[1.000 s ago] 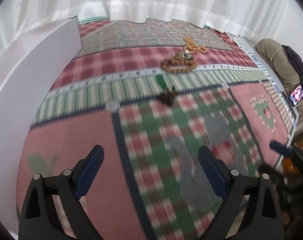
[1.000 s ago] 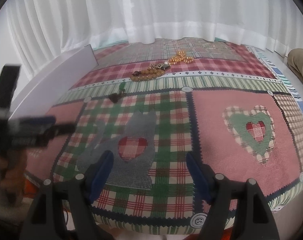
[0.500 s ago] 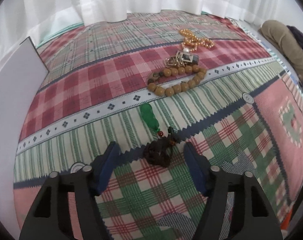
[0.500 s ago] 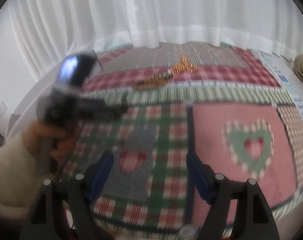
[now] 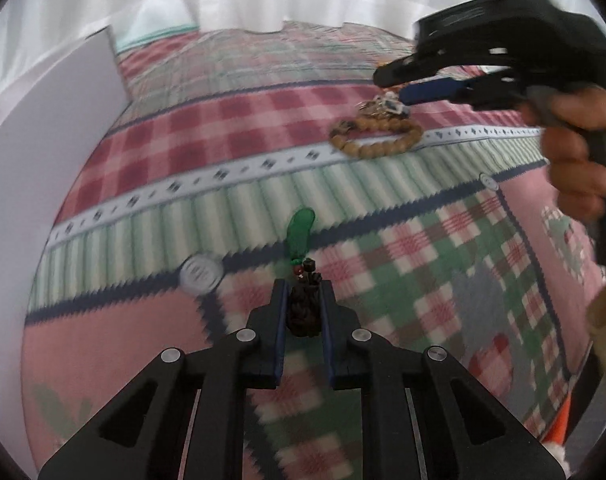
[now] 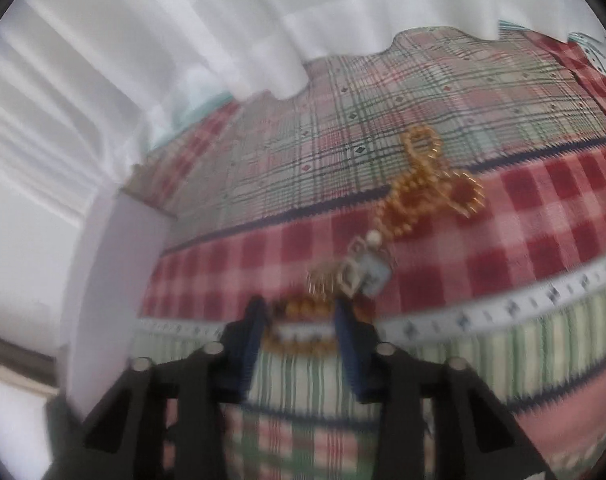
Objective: Organize jewelry
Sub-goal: 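Grasp the green jade pendant with the left gripper while the right grasps gold earrings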
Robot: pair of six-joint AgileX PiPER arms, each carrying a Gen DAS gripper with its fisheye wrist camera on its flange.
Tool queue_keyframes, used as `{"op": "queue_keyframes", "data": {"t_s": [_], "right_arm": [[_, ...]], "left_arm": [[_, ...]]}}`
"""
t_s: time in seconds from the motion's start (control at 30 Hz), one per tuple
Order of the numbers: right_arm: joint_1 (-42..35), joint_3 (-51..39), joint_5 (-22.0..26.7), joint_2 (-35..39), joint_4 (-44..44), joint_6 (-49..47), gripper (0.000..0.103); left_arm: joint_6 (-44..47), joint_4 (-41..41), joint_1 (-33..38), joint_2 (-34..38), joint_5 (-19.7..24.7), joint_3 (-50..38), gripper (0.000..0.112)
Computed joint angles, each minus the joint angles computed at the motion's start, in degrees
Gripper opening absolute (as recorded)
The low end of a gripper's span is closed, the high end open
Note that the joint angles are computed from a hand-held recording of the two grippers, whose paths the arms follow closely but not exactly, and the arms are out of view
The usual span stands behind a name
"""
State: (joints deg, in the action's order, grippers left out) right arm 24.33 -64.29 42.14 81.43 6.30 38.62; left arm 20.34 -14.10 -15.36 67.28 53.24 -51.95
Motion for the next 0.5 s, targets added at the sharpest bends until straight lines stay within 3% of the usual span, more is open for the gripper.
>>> {"op": "queue_keyframes", "data": {"t_s": [0.1, 0.17, 0.27, 0.3, 0.5], "right_arm": [[3.1, -6.0, 4.79, 6.52, -6.23, 5.36, 0.025], [4.46, -8.27, 7.48, 8.34, -10.34, 7.7, 0.015], [6.18, -11.4, 11.14, 10.4, -14.61, 10.07, 0.011], [6.6, -11.87, 11.65, 10.42, -15.44, 10.32, 0.005], [5.54, -10.05, 10.87, 3.51, -15.09, 8.72, 0.002]], "left_arm": [[2.27, -1.8, 3.03, -1.23, 1.38, 0.82, 0.014], [2.85, -2.45, 3.52, -1.75, 1.3, 1.38, 0.014], [3.3, -2.19, 3.41, -2.21, 0.55, 2.02, 0.014], [3.66, -2.34, 3.73, -2.43, 0.78, 2.12, 0.014], [6.15, -4.96, 7.3, -1.86, 3.43, 1.31, 0.014]]}}
